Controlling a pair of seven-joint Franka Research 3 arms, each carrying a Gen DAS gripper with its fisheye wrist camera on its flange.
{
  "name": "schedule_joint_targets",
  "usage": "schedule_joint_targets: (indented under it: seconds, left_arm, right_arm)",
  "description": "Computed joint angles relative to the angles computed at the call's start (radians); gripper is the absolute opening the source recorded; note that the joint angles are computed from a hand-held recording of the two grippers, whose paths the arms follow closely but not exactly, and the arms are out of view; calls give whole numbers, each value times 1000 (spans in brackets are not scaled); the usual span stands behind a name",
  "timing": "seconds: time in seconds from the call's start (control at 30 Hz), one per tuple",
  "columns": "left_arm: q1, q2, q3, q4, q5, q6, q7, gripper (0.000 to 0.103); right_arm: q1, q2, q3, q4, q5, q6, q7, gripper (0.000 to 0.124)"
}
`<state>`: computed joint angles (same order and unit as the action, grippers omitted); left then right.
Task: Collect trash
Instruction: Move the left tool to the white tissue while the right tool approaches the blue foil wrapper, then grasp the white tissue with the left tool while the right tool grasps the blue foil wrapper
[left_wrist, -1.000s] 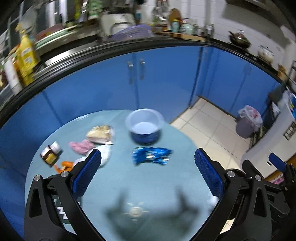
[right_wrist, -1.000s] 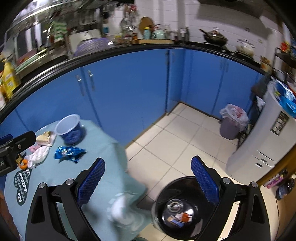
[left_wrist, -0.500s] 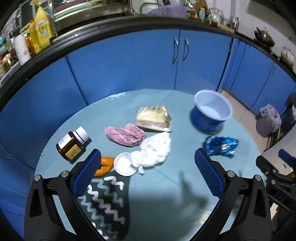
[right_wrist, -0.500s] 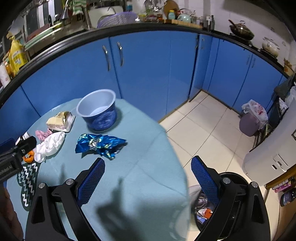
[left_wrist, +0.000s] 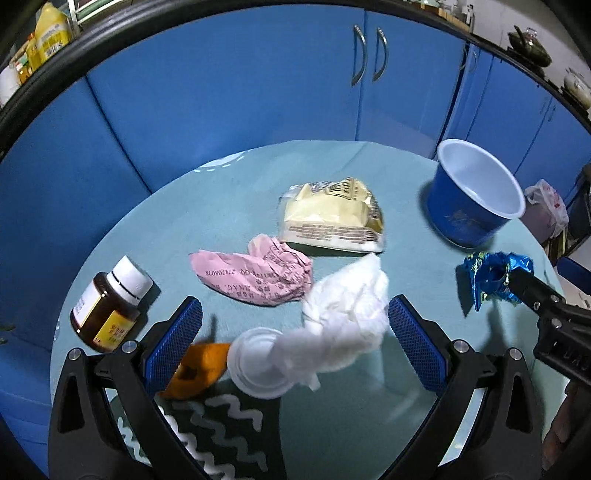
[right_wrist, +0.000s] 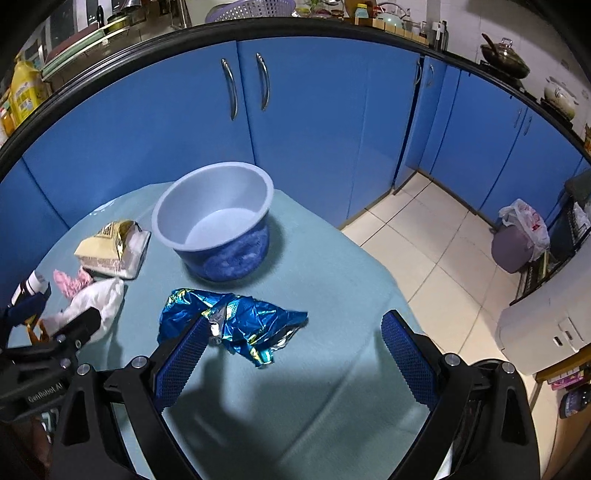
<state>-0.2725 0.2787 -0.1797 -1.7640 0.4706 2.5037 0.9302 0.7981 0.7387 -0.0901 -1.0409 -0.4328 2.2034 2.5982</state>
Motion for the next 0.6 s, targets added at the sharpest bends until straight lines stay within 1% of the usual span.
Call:
schedule_joint_targets:
  seconds: [0.07, 0.1, 0.13, 0.2, 0.23, 0.27, 0.3, 0.33, 0.37, 0.4, 0.43, 0.47, 0.5, 0.53, 0.57, 0.6]
  left_arm:
    - [5, 18, 1, 20, -8, 3, 9, 99]
    - [10, 22, 1, 22, -16, 12, 14, 96]
    - [13, 24, 1, 23, -23, 18, 18, 94]
    - [19, 27, 0, 22, -38, 23, 29, 85]
    - [22, 27, -2, 20, -49, 26, 36, 82]
    - [33, 25, -9, 14, -76, 38, 56, 75]
    - [35, 22, -9, 7, -85, 44, 60, 70]
    - [33, 18, -5, 2, -80, 50, 55, 67]
    - [35, 14, -6, -4, -86, 58, 59, 56]
    - [41, 10, -13, -9, -104, 66, 75, 49]
    - [39, 4, -11, -13, -102, 70, 75, 46]
    - [39, -2, -12, -19, -106, 74, 80, 38]
    - [43, -9, -13, -29, -113, 84, 88, 36]
    - [43, -12, -14, -33, -117, 90, 90, 33]
    - [44, -16, -14, -38, -122, 97, 93, 27]
    - [45, -25, -14, -47, -125, 109, 93, 22]
  right_arm:
    - [-5, 17, 3, 21, 7, 12, -6, 92]
    - [-8, 18, 3, 17, 9, 36, -4, 92]
    - [-8, 22, 2, 23, 12, 40, -7, 92]
    - [-13, 47, 7, 64, 28, 31, -30, 92]
    - [-21, 72, 18, 105, 49, 13, -59, 92]
    - [-26, 85, 24, 124, 66, 11, -79, 92]
    - [-28, 91, 26, 127, 78, 22, -90, 92]
    - [-22, 87, 18, 116, 79, 36, -89, 91]
    - [-12, 81, 8, 100, 71, 55, -85, 89]
    - [-10, 83, 8, 101, 72, 63, -92, 78]
    - [-15, 80, 18, 93, 83, 85, -113, 60]
    - [-15, 78, 23, 90, 91, 96, -129, 52]
    - [-8, 82, 17, 100, 90, 89, -137, 40]
    - [-5, 83, 18, 104, 91, 90, -154, 32]
    - [0, 80, 13, 100, 89, 91, -158, 29]
    - [4, 68, 9, 82, 85, 105, -157, 13]
